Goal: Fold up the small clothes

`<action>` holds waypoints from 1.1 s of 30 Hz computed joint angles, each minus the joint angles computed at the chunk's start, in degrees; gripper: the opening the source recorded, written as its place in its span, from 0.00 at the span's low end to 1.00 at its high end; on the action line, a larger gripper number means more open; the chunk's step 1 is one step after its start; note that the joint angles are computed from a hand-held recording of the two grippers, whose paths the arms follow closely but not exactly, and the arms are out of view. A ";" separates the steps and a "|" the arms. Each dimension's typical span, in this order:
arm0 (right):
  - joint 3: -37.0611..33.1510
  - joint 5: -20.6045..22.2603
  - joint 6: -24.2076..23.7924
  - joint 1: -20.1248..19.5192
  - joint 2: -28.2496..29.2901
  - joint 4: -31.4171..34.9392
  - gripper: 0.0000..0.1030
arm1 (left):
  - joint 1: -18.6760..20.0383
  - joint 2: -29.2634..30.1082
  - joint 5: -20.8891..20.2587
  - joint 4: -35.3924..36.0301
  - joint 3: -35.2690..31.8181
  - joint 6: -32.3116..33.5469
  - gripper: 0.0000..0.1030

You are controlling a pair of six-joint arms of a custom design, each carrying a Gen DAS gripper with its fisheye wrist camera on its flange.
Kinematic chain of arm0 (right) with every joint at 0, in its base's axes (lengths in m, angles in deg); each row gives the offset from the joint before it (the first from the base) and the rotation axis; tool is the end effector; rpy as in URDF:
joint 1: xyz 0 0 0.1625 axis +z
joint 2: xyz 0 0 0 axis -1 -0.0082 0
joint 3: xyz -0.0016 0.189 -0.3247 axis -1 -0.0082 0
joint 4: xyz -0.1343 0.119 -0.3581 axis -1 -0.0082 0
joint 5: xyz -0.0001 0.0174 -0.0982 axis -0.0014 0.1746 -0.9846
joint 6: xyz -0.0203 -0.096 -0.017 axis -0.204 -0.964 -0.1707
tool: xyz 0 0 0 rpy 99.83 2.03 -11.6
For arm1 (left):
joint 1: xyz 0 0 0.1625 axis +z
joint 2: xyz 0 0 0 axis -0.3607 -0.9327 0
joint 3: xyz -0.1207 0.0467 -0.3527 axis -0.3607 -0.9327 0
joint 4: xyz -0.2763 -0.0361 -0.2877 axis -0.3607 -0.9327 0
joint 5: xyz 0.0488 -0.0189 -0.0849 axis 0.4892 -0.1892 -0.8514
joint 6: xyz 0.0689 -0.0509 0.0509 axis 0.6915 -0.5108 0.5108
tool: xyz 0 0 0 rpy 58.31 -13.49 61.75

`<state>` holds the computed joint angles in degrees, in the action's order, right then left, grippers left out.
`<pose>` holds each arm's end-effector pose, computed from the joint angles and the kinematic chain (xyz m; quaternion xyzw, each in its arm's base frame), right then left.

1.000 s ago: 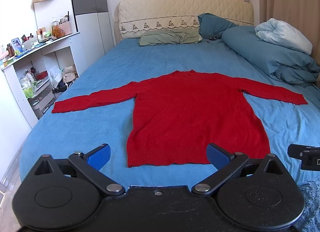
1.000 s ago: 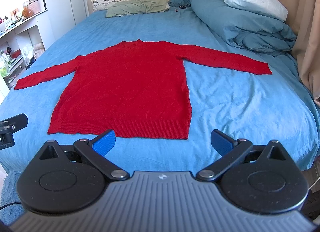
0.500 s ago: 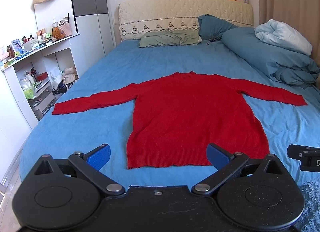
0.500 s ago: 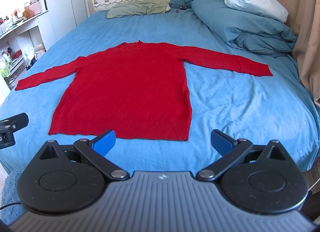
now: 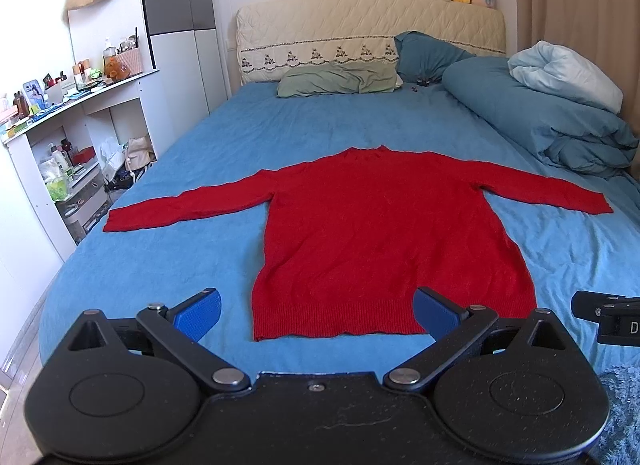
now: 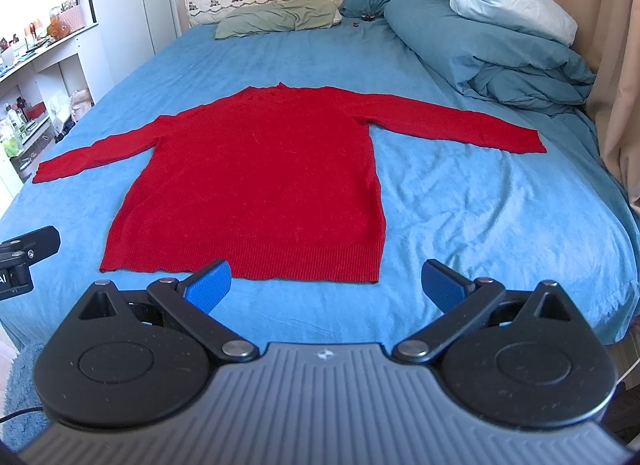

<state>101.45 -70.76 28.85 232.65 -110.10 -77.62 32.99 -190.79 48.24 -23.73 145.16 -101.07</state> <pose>0.4429 -0.2718 0.0749 0.1561 -0.8574 0.3567 0.3366 -0.1571 -0.2585 0.3503 0.1212 0.7950 -0.4285 0.4120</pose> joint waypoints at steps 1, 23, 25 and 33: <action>-0.29 -0.04 0.18 0.14 0.15 0.25 1.00 | -0.03 0.04 -0.01 0.08 -0.03 -0.06 1.00; -0.49 0.24 -0.32 0.20 0.21 -0.12 1.00 | -0.49 0.17 -0.23 1.78 -0.68 -2.32 1.00; -0.48 0.33 -0.25 0.19 0.22 -0.19 1.00 | -0.45 -0.04 -0.23 1.59 -0.61 -2.29 1.00; -0.47 0.19 -0.27 0.26 0.30 -0.32 1.00 | -0.71 -0.20 -0.28 2.25 -0.43 -2.92 1.00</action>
<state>100.98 -70.57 28.59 232.91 -109.80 -77.94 32.29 -190.99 47.96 -21.48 144.73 -104.00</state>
